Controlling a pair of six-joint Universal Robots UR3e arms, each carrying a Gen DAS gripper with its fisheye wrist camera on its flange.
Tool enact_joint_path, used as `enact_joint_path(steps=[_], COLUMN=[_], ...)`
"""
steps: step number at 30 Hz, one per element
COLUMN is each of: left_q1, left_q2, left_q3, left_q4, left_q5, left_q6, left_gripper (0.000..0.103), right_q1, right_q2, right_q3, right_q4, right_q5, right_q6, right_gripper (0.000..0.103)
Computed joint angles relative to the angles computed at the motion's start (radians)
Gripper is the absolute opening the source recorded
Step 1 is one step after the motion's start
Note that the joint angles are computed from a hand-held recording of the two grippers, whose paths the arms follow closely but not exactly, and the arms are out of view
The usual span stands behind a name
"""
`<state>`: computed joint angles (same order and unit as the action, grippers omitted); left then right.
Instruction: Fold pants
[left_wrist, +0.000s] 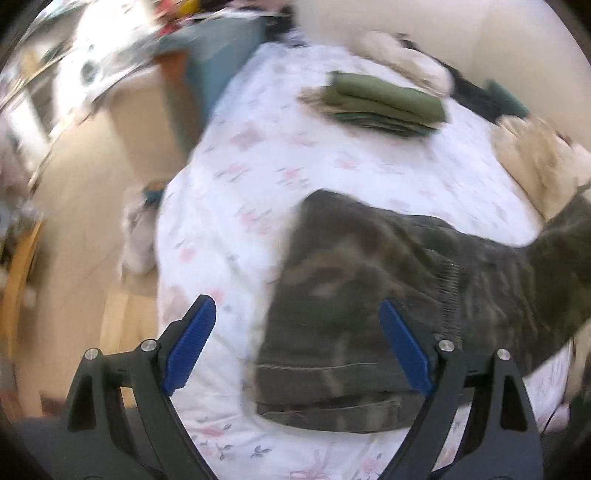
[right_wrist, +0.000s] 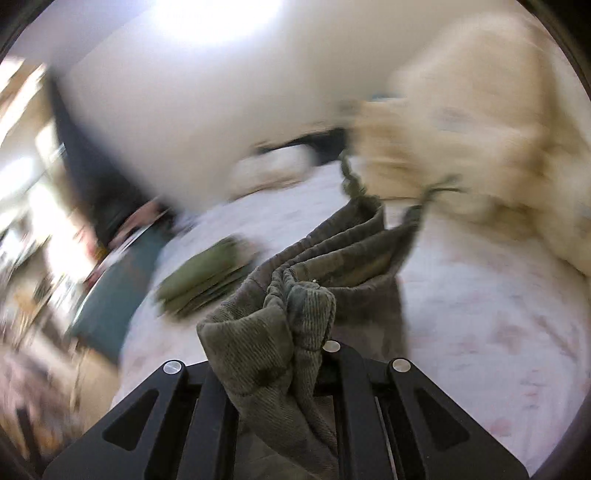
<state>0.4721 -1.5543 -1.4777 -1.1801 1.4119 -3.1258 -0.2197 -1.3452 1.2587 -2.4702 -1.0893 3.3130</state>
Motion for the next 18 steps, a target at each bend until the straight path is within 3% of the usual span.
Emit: enact_joint_path(steps=[3, 6, 9, 12, 14, 16, 17, 18], left_q1=[0.092, 0.115, 0.124, 0.134, 0.140, 0.134, 0.124, 0.116], left_q2=[0.007, 0.007, 0.010, 0.007, 0.006, 0.001, -0.004, -0.006], left_q3=[-0.007, -0.018, -0.026, -0.016, -0.007, 0.008, 0.018, 0.025], left_q4=[-0.101, -0.133, -0.143, -0.167, -0.187, -0.206, -0.211, -0.216], left_q5=[-0.104, -0.111, -0.124, -0.156, -0.182, -0.205, -0.212, -0.216], left_q6=[-0.029, -0.033, -0.043, -0.064, -0.067, -0.065, -0.059, -0.053], left_gripper=[0.088, 0.088, 0.088, 0.088, 0.088, 0.088, 0.088, 0.088], right_q1=[0.186, 0.326, 0.471, 0.520, 0.489, 0.434, 0.404, 0.364], right_q2=[0.002, 0.014, 0.066, 0.069, 0.042, -0.016, -0.042, -0.083], right_q3=[0.028, 0.142, 0.214, 0.240, 0.223, 0.214, 0.217, 0.235], right_q4=[0.024, 0.061, 0.112, 0.144, 0.197, 0.265, 0.288, 0.309], right_q5=[-0.072, -0.119, -0.297, -0.404, -0.359, -0.260, -0.208, -0.139], right_q6=[-0.145, -0.276, -0.422, -0.421, -0.412, -0.396, -0.378, -0.357], right_gripper=[0.008, 0.008, 0.010, 0.017, 0.026, 0.065, 0.075, 0.075])
